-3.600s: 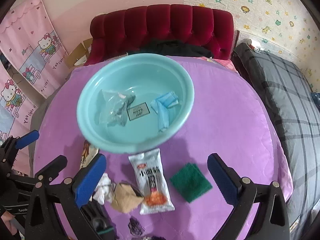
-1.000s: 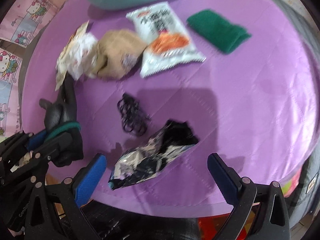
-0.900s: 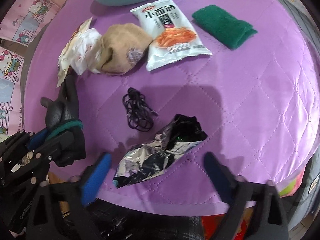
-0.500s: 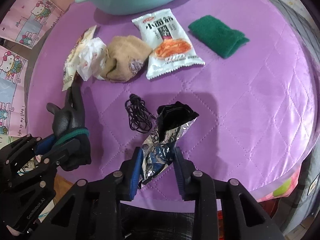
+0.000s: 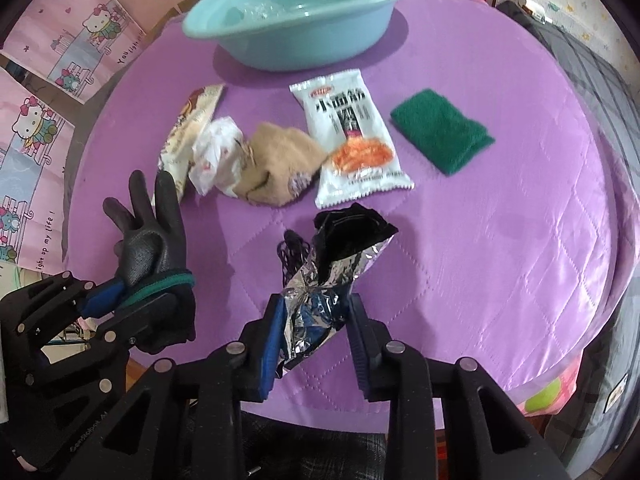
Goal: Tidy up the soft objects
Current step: 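Grasp the black glove with the left tool while the right tool grasps the foil wrapper, then carry the glove and foil wrapper over the teal basin with both tools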
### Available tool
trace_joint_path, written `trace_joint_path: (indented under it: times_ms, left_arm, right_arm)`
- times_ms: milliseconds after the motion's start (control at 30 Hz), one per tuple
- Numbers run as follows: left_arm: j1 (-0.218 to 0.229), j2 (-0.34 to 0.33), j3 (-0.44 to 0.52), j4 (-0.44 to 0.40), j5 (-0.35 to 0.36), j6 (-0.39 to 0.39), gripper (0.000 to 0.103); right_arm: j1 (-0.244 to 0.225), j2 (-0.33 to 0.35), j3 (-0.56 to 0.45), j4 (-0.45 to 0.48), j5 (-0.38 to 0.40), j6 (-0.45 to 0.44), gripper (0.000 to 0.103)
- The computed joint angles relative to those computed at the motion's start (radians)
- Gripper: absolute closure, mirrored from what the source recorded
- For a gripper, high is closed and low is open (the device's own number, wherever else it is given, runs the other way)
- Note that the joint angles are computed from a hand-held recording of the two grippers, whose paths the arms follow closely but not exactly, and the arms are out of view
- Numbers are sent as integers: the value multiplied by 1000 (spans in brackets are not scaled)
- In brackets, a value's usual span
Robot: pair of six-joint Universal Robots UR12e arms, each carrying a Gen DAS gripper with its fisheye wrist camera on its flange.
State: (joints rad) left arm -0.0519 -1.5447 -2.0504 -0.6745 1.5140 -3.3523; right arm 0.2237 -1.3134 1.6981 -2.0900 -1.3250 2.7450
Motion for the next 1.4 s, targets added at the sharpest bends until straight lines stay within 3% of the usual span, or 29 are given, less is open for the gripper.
trace_joint_path:
  times_ms: [467, 933, 1400]
  left_arm:
    - [11, -9, 32, 43, 6, 52, 82]
    - [35, -27, 100, 37, -14, 105, 82]
    - [65, -89, 186, 50, -26, 160, 81]
  right_arm:
    - [13, 19, -28, -96, 6, -22, 70]
    - [20, 38, -110, -107, 35, -41, 70]
    - [38, 97, -223, -107, 62, -33, 70]
